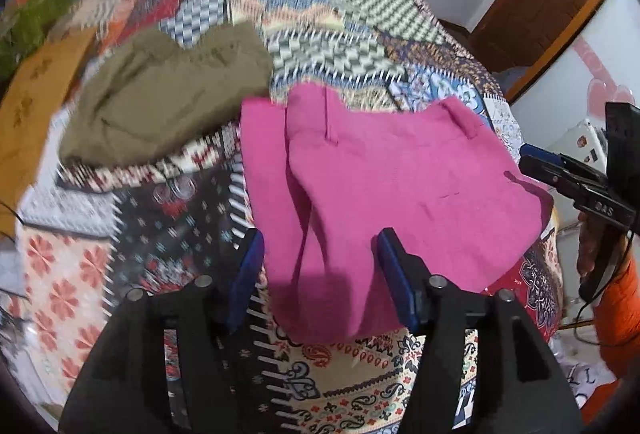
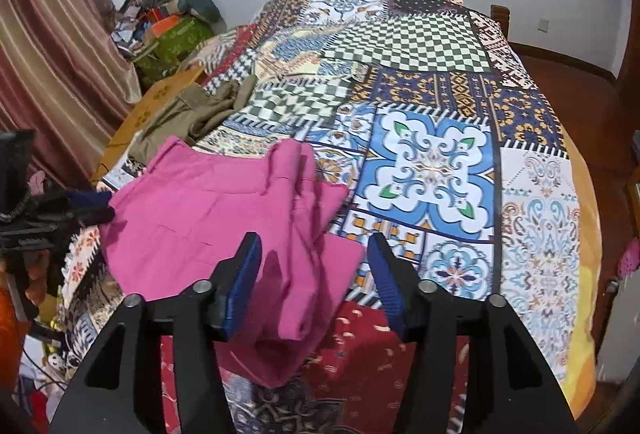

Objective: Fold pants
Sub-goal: 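Lower the pink pants onto the bed and open both grippers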

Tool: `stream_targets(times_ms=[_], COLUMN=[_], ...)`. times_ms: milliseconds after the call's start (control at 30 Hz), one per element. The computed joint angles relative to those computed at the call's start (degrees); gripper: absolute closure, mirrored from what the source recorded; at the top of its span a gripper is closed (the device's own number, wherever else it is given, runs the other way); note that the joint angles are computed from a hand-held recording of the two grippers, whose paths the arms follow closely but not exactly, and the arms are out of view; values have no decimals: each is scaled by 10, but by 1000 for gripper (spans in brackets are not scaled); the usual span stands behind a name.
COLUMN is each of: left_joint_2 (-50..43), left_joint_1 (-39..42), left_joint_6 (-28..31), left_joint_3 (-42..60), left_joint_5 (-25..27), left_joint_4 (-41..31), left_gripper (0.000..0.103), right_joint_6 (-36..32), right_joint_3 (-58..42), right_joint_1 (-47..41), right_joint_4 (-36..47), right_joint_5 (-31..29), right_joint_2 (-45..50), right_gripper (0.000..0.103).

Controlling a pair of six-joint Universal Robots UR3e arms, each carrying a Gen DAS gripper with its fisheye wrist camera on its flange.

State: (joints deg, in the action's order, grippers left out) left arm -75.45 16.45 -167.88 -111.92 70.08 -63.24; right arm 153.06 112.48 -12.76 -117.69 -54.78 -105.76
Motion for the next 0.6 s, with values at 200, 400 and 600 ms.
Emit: stream_targets(times_ms=[200, 400, 600], left_joint_2=[-16, -9, -28], left_joint_1=[33, 53, 58], left_joint_6=[-2, 8, 10], left_joint_3=[-29, -40, -50], left_joint_5=[-44, -57, -69], left_joint_4=[15, 16, 28], left_gripper=[35, 34, 32], right_joint_6=[26, 16, 4], right_joint_3=[-10, 6, 7], right_joint_1=[54, 32, 29], right_joint_4=[-17, 8, 18], right_joint_5=[-36, -15, -7], right_joint_2=[55, 64, 68], right_gripper=[45, 42, 42])
